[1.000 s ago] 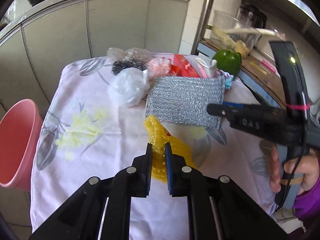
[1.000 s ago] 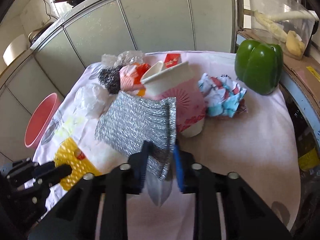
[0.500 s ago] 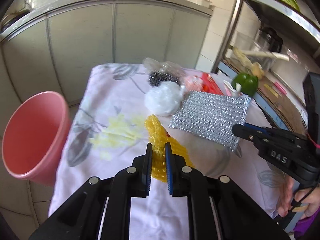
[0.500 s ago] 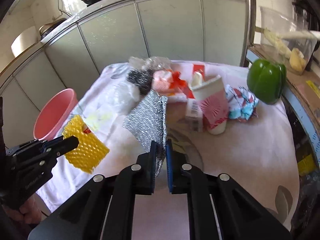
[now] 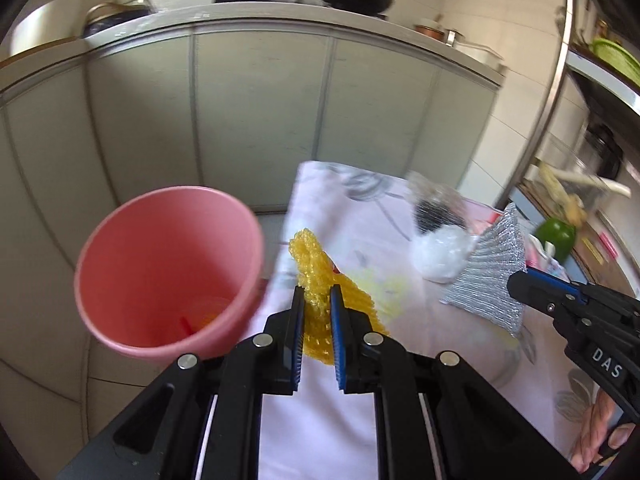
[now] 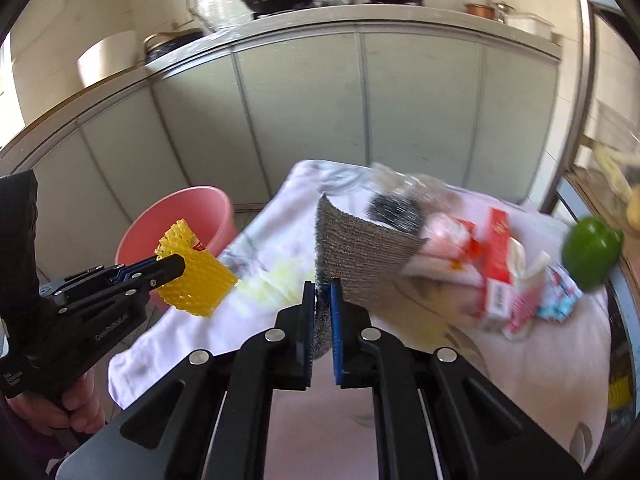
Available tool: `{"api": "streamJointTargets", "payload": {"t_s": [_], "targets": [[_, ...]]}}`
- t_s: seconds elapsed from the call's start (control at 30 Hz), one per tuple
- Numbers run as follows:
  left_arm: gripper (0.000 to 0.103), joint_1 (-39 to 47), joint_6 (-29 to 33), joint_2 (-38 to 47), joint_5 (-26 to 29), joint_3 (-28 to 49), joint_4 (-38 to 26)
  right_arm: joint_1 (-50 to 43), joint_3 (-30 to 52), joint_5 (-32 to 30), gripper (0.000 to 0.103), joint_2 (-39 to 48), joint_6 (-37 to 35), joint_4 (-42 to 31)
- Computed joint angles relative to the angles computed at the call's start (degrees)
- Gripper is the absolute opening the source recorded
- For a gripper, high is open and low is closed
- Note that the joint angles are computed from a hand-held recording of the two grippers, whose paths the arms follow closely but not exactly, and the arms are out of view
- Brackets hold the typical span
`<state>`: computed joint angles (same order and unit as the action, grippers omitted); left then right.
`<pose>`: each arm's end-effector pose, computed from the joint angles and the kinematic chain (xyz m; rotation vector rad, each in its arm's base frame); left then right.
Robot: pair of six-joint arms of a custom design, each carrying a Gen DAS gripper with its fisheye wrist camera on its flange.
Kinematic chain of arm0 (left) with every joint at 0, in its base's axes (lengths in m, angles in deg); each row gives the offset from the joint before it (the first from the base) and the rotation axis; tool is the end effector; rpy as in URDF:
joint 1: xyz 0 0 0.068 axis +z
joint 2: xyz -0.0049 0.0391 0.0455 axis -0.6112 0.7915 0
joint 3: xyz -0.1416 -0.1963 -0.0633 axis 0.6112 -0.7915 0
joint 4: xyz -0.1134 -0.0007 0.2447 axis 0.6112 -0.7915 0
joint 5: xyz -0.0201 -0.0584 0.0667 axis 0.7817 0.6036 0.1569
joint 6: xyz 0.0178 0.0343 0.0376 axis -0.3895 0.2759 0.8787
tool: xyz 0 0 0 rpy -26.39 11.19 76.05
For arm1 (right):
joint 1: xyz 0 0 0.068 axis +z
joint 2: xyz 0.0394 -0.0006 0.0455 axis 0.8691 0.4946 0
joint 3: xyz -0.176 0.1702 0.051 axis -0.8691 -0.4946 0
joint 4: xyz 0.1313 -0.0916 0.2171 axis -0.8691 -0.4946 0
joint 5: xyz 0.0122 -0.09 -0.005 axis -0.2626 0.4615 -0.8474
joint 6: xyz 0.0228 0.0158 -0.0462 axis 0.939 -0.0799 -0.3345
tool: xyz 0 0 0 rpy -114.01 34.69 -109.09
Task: Collect trash
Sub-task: 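Carry both items over the pink bucket and open both tools to drop them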
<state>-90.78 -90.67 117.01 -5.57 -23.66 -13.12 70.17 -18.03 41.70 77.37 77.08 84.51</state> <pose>0.2277 -0.2714 0.1320 -0.1023 2.3297 -0.1318 0.2955 0.0570 0.1152 -0.3145 2.3013 0.2587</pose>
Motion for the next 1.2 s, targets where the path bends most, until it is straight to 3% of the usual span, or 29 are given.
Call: {"api": "streamJointTargets", "payload": {"t_s": [0.53, 1.2], "targets": [[0.012, 10.23, -4.59, -6.89, -4.6, -9.46, -2.65, 14.43, 22.12, 0.23, 0.008, 17.47, 1.59, -4.02], [0.012, 20.87, -1.78, 2.44, -1.07, -9.23, 1.42, 19.34, 47.77, -3.65, 0.008, 39.69, 2.9, -13.65]]}}
